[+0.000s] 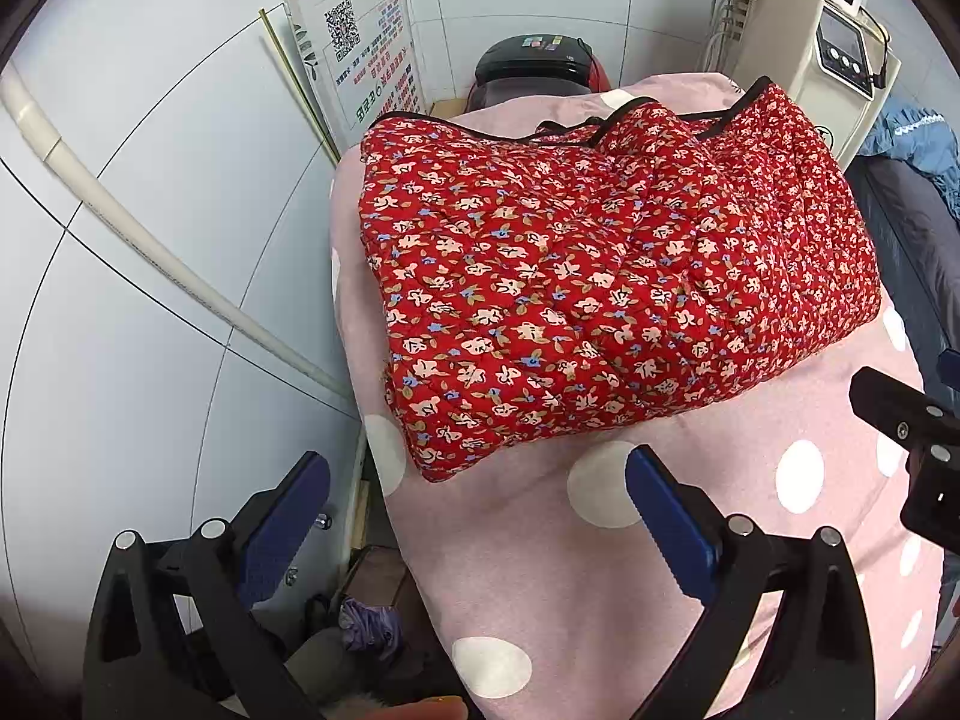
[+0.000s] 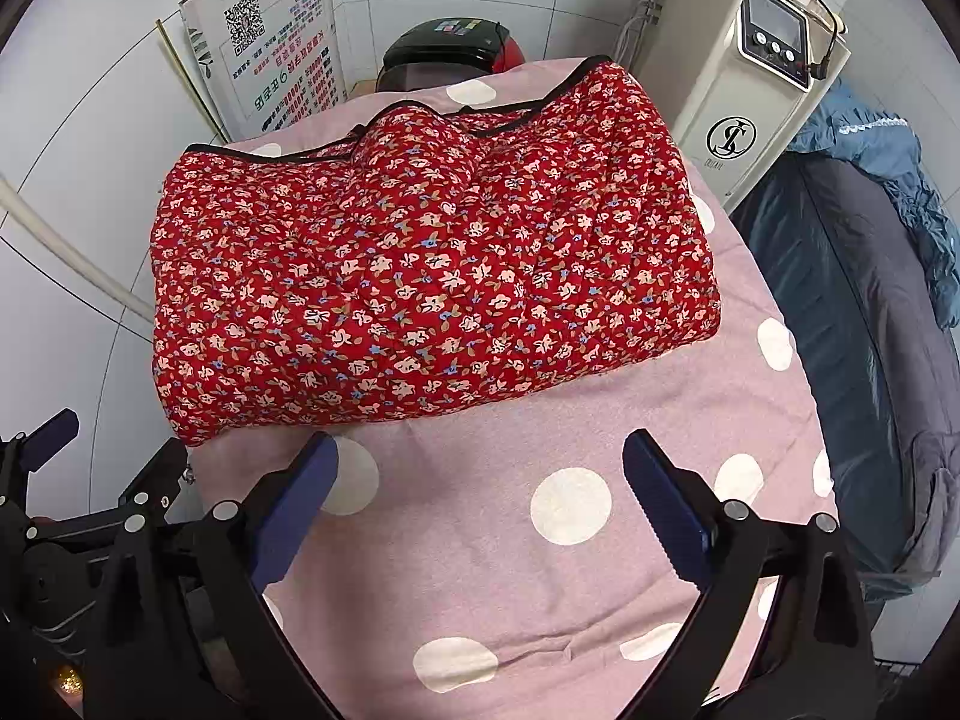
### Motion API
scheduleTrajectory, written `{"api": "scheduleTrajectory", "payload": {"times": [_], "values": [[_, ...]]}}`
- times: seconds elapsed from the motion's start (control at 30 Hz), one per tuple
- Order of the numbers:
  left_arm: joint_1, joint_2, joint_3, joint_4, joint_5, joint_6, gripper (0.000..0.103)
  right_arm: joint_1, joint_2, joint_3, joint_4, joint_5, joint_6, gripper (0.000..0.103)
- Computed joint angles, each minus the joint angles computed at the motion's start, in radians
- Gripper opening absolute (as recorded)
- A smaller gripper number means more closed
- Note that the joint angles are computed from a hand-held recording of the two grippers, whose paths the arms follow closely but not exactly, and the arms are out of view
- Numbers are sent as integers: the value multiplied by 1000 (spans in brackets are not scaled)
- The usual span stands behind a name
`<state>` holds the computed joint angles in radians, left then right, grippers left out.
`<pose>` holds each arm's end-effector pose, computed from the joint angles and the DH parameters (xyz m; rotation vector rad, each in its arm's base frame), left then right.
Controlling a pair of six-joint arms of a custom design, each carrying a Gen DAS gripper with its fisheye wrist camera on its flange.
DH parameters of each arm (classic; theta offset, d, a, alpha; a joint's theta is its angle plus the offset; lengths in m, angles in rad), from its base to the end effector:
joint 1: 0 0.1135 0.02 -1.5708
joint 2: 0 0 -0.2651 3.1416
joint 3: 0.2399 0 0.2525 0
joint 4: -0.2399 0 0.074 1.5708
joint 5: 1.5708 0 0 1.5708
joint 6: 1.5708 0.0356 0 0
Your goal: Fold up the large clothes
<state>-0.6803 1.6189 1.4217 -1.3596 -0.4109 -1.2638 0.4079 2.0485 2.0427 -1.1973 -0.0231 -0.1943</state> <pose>0.2317 -0.1692 0.2824 -0.8028 2.6593 0.3102 0.3915 0.1701 0.3052 -0.8293 2.6504 0.0869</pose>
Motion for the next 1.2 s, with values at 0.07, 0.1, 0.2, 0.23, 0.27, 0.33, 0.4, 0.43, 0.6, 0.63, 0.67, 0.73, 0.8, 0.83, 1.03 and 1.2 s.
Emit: {"api": "scheduleTrajectory", "payload": {"times": [0.07,0.1,0.2,0.23,0.27,0.33,0.4,0.43,0.6,0.63,0.67,0.73,0.8,0.83,1.03,1.2], "values": [[1,1,0,0,0,1,97,1,2,3,-2,2,-1,95],[1,0,0,1,1,2,97,2,1,3,-2,3,-1,95],[0,1,1,0,-1,-1,97,1,1,2,-1,1,-1,95],[0,1,1,0,-1,-1,97,2,1,2,-1,2,-1,95],[-1,3,1,0,-2,-1,97,2,1,3,-1,3,-2,95],[1,3,5,-3,-2,3,97,2,2,5,-2,3,-1,95],[2,4,6,-4,-2,3,97,3,3,7,-3,2,-1,95],[2,4,6,-4,-2,3,97,3,2,5,-2,3,-1,95],[3,5,8,-9,-9,3,97,3,2,5,-2,4,-1,95],[3,6,9,-12,-12,2,97,3,2,5,-2,4,-1,95],[2,3,6,-8,-17,0,97,3,2,5,-2,4,-1,95],[-15,-16,-12,10,-49,-12,97,3,3,5,-2,3,-1,95],[-26,-19,-11,-2,-79,-42,97,4,0,3,1,4,0,95],[-24,-25,-17,7,-78,-37,96,4,0,2,2,4,2,95],[-20,-1,12,-29,-80,-32,97,3,-7,-5,10,0,13,95],[-3,-16,-3,-11,-40,-36,97,0,-15,-13,15,-4,9,95]]}}
